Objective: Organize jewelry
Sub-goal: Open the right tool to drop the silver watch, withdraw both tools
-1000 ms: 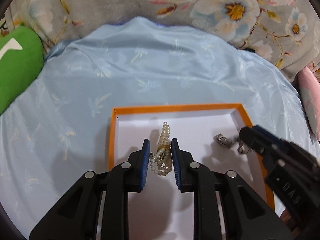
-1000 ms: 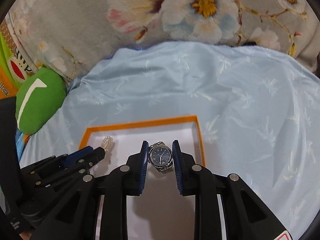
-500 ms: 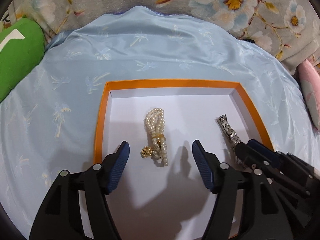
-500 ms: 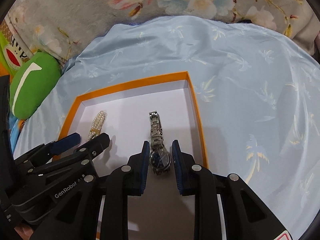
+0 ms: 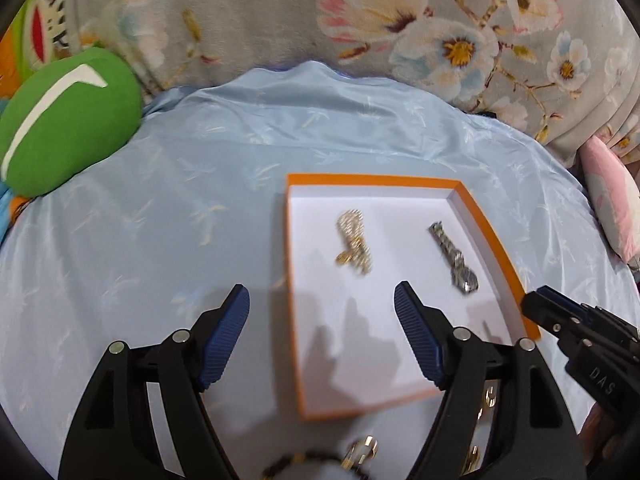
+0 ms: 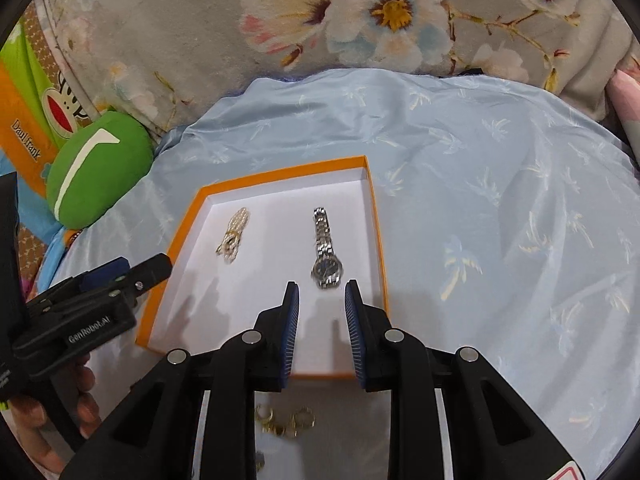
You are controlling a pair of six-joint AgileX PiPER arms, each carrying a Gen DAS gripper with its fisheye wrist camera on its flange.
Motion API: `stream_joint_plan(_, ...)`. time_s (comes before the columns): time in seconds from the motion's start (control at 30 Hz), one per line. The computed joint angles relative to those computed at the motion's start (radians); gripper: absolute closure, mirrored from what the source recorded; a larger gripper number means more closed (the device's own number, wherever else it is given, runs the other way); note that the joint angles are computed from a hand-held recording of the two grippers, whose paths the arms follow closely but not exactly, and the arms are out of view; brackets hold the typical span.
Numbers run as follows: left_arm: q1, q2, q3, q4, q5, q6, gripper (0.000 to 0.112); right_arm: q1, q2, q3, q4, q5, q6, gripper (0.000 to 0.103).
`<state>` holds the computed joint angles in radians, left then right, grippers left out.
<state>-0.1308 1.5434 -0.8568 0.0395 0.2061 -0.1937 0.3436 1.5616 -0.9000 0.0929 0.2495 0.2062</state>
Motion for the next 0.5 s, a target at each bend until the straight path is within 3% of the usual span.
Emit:
stream_joint_plan(0.33,0.041,-0.320,0.335,0.078,0.055,-0.042,0.040,0.105,-0.230,0.306,-0.197,0.025,0.258,0.080)
stream_joint_plan(0.5,0.039,-0.401,0.425,-0.032,0.088,0.051,0.040,0.165,-0.291,0.377,-0.258,0.043,0.364,0.080)
